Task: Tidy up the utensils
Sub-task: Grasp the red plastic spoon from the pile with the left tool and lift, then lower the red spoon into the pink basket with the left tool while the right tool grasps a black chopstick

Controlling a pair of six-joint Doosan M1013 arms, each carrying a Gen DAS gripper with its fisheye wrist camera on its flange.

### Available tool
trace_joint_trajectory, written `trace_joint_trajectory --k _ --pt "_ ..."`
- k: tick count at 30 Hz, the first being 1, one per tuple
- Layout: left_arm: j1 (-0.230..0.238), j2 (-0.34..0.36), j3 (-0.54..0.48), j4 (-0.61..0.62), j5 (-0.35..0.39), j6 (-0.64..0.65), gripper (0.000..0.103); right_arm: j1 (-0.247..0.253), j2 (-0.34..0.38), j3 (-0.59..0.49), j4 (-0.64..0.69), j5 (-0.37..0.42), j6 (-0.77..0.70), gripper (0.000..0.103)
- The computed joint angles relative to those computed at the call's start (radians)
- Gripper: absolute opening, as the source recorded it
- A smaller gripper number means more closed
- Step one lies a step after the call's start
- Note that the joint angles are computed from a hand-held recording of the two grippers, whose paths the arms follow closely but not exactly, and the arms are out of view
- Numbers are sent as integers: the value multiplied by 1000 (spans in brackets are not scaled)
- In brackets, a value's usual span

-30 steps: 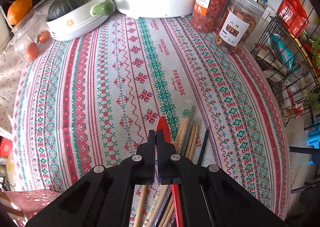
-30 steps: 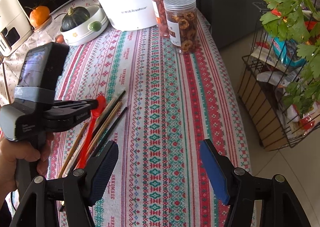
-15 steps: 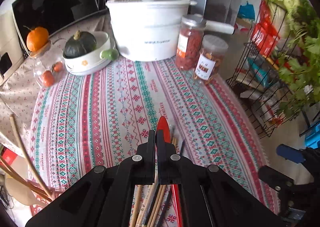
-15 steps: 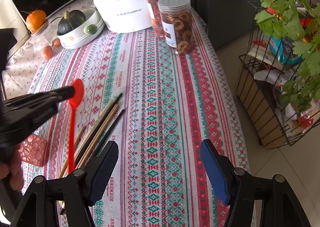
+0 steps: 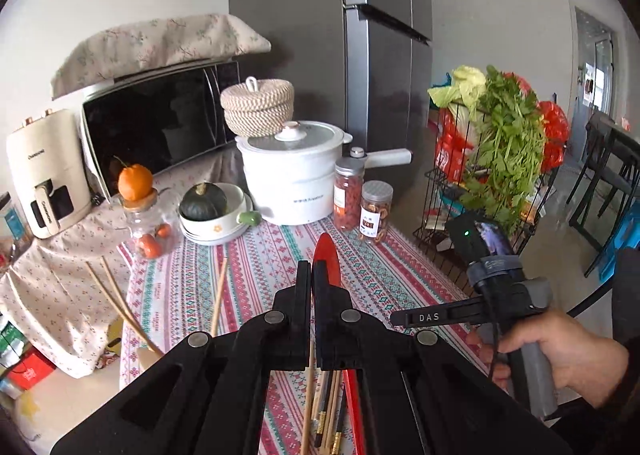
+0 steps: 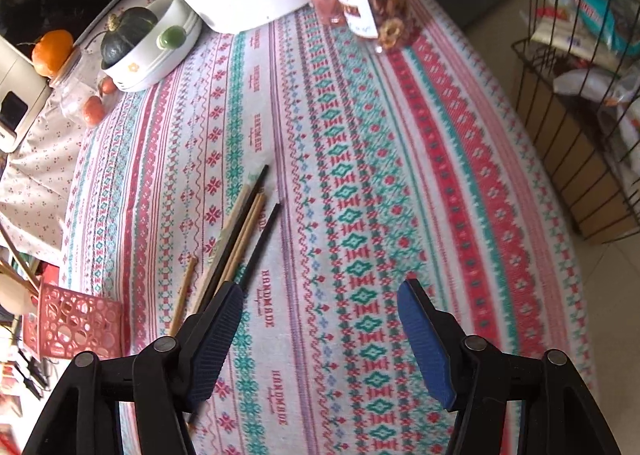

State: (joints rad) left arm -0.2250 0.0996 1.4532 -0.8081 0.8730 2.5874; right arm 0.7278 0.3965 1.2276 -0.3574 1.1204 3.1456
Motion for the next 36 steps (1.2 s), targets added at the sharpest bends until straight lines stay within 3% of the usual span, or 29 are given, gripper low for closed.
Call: trace_joint_trajectory --k 8,13,17,24,26,27,29,31,33,36 --pt "112 -18 76 -191 -37 143 0 -29 50 -42 95 -17 -35 48" --pt "128 4 73 -150 -20 118 0 -44 95 -91 131 -1 -90 37" --pt "138 16 59 -153 7 103 0 -59 137 -140 160 36 -128 36" --pt "138 19 55 -158 11 110 0 -33 270 -364 83 350 -307 33" --pt "139 17 58 -158 8 107 0 -25 292 -401 74 392 -341 26" --pt "139 15 60 -158 5 108 0 -25 288 -396 83 381 -347 19" --pt "140 10 68 -167 -9 117 0 -25 270 -364 92 336 -344 15" --pt "143 6 74 -178 -25 126 0 -25 231 -295 96 250 -306 6" --pt "147 2 79 -197 -42 135 0 -27 184 -216 111 159 -253 4" --pt "156 0 81 -231 -61 144 0 -14 145 -162 70 125 -192 4"
